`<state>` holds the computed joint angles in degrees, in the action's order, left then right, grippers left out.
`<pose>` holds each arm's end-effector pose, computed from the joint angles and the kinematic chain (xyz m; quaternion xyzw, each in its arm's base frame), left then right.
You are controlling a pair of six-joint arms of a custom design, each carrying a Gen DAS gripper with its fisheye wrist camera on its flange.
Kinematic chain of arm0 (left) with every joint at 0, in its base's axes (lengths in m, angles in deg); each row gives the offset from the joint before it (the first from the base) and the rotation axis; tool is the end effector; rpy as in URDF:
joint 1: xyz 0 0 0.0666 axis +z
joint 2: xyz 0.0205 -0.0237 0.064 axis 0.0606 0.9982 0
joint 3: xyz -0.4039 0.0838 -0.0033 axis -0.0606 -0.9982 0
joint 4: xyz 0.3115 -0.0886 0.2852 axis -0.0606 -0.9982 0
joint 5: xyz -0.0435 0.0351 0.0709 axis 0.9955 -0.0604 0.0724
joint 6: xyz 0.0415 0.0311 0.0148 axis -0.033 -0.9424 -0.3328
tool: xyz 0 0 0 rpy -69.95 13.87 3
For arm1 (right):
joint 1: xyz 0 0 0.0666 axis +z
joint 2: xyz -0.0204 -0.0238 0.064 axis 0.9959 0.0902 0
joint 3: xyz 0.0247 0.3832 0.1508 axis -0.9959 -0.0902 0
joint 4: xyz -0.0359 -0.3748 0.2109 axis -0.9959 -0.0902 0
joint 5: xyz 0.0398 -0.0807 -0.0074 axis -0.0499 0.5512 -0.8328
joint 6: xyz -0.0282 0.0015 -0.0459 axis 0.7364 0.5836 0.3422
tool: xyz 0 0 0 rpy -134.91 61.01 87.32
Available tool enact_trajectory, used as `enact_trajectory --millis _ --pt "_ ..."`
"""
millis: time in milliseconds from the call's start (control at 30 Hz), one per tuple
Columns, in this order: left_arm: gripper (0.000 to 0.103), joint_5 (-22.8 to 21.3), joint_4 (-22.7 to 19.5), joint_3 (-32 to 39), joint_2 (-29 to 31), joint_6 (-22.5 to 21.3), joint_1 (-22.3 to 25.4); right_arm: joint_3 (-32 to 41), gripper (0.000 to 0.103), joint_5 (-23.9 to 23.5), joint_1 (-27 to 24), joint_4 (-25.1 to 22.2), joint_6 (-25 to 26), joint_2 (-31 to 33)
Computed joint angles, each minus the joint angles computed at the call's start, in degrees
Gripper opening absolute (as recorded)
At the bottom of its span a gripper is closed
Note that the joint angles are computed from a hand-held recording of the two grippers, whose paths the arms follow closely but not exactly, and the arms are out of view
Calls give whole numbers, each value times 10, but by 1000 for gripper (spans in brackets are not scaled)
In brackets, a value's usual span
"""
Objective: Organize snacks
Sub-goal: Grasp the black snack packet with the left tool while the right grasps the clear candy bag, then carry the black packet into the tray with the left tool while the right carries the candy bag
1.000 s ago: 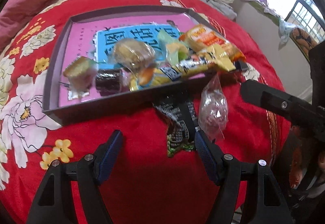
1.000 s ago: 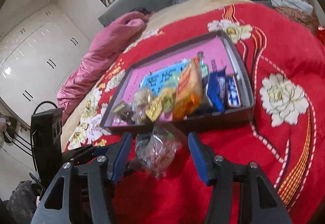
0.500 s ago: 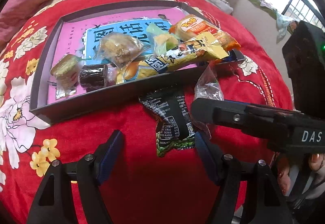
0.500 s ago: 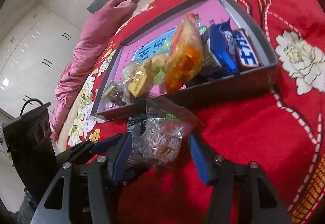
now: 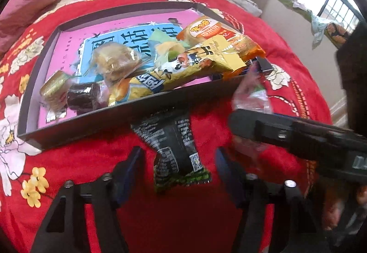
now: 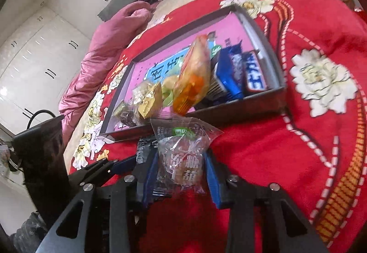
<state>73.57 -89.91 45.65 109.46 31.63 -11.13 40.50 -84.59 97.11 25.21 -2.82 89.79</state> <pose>0.5855 -0.1549 0.2641 0.0248 0.9643 -0.0865 0.2491 0.6095 0.1520 0.2797 -0.1051 0.9188 0.3156 0.2124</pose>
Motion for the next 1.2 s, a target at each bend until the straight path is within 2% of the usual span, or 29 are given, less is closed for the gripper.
enact_trajectory --millis 33,133,267,467,667,900,1100,1200 --pt "50 -13 -5 5 4 2 -2 -2 39 3 -2 2 -1 -4" --pt "40 -2 0 5 7 15 5 -12 40 -1 -8 13 -7 -17" --pt "37 45 17 -13 -11 29 22 -29 40 -12 -16 32 -18 -35" --pt "37 75 43 -48 -61 39 39 -52 40 -15 -26 95 -32 -61" --pt "37 49 77 -63 -100 46 58 -52 40 -13 -24 143 -27 -67" --pt "37 22 81 -55 -96 68 92 -32 40 -2 -3 143 -5 -54" --pt "37 6 90 -55 -89 68 107 -20 40 0 24 144 25 -45" --pt "37 1 92 -51 -79 66 111 -10 40 16 35 136 41 -35"
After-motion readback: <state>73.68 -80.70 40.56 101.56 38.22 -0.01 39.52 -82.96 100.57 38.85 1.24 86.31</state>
